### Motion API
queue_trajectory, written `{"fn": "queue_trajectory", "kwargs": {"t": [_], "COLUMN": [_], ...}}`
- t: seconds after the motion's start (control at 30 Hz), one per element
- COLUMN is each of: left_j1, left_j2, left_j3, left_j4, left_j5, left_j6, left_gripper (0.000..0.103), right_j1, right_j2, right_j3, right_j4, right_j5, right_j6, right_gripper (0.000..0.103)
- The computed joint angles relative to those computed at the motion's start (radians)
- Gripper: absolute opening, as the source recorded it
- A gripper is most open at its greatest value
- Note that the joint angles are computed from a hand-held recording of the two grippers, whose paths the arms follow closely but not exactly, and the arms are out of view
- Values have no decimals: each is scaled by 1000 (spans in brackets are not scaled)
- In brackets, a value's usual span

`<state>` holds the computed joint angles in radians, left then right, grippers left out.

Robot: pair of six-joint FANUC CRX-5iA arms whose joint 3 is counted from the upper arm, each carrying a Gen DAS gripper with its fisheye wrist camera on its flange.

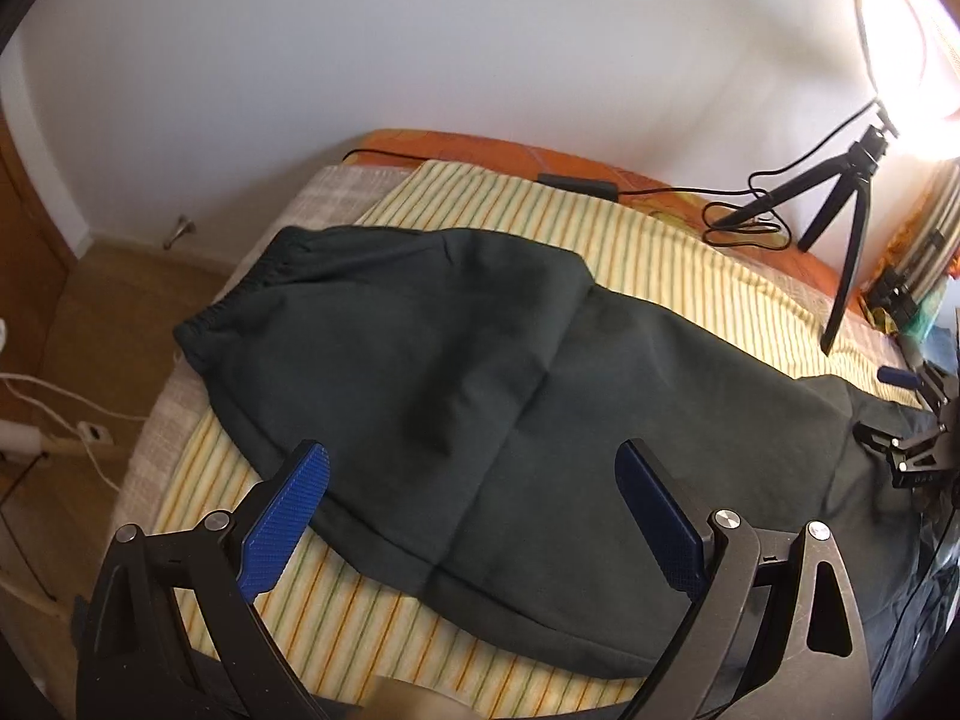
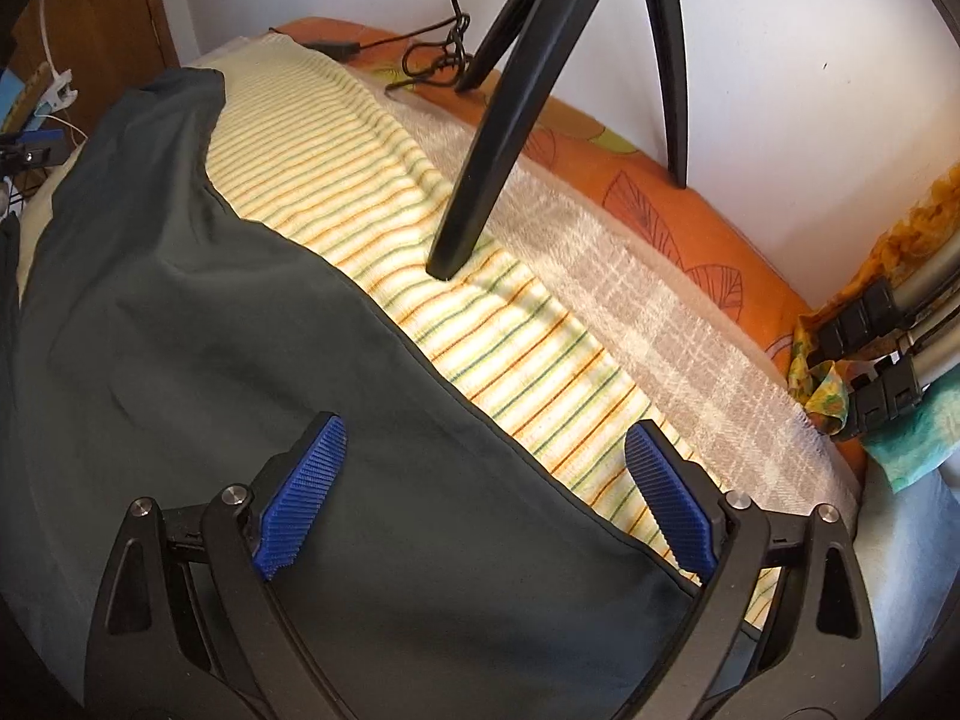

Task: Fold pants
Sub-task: 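Move the right tool to the trouser leg and close it on the fabric, then grasp the trouser waistband with the left tool while the right tool holds the leg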

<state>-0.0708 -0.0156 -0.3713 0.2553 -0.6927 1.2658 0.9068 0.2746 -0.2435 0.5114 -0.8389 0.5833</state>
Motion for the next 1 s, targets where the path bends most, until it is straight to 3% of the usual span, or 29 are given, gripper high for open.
{"fn": "queue_trajectory", "kwargs": {"t": [0.1, 0.2, 0.27, 0.33, 0.6, 0.87, 1.0], "left_j1": [4, 9, 7, 15, 49, 46, 27], "left_j2": [-9, -18, -20, -24, -31, -11, 34], "left_j3": [5, 4, 14, 10, 14, 28, 60], "left_j4": [-21, -7, -22, 3, 90, 150, 152], "left_j5": [-4, -8, -15, -21, -58, -83, -112], "left_j6": [13, -15, -3, -19, -41, -55, -4], "left_gripper": [96, 96, 96, 96, 96, 96, 97], "right_j1": [-11, 7, 24, 40, 191, 406, 465], "right_j2": [-31, -43, -38, -45, -197, -263, -256], "right_j3": [-18, -33, -27, -22, -112, -138, -144], "right_j4": [-72, -56, -29, -21, 129, 88, 54], "right_j5": [65, 79, 50, 22, 2, -35, -49], "right_j6": [3, -24, -53, -77, -244, -315, -331], "right_gripper": [77, 57, 21, 5, 4, 3, 3]}}
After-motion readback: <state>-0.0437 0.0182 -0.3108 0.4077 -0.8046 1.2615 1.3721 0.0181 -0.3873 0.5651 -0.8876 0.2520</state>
